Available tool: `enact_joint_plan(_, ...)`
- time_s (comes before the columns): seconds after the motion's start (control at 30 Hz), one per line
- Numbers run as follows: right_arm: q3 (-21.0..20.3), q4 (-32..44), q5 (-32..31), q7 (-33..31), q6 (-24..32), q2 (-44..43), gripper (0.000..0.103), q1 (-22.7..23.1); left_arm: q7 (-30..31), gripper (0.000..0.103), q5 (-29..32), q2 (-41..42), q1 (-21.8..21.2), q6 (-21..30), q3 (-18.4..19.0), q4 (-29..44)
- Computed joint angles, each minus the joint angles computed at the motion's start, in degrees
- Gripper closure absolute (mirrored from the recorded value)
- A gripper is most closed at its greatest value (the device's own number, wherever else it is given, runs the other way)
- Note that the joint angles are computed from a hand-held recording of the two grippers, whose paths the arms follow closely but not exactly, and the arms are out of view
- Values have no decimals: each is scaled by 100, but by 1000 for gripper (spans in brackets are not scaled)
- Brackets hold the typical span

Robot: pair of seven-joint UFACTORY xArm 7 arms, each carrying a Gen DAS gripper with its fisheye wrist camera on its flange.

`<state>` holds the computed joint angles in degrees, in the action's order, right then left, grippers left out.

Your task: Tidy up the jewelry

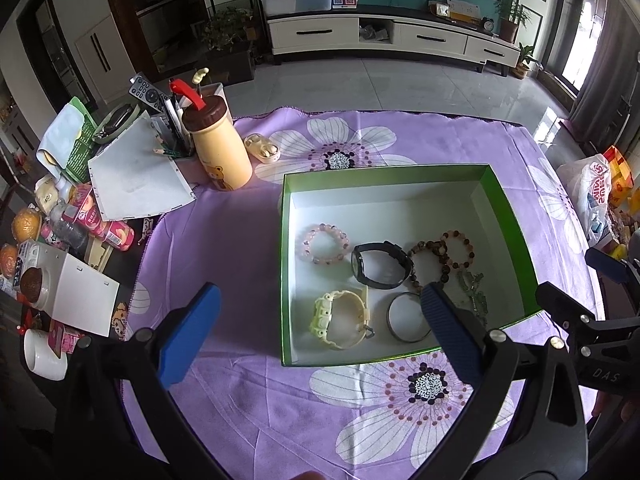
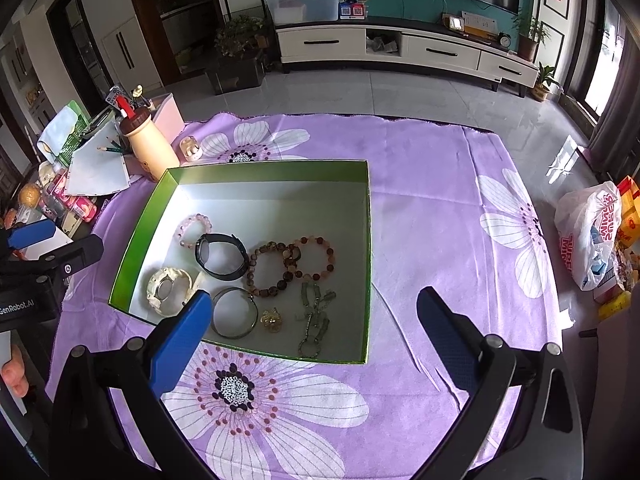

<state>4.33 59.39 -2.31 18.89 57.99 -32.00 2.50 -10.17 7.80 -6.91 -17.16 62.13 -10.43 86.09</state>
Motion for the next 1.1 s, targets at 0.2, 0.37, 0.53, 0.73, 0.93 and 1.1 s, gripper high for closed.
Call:
enact_joint_plan(0.2,18,35,-33,2,18,-14,1,3,-14,2,29,-4,-2,1,-3,-4)
enact_joint_plan(0.37,33,60,-66,45,43,10,1,-20,-18,2,63,7,-1,-9,-5,-7)
enact_joint_plan(0.53,23,62,-75,32,73,17,1,-11,-16,2,72,-5,15,2,7,-36)
enact_joint_plan(0.73,9,48,-62,53,50,46,1,-17,-6,2,113,10,24,28,8,-44)
enact_joint_plan(0.93,31,59,-83,28,57,81,1,0,36,2,32,22,18,-23,22,-51)
enact_joint_plan(1.1,45,61,-86,54,54,96,1,10,19,2,101,-5,13,-89,2,-100)
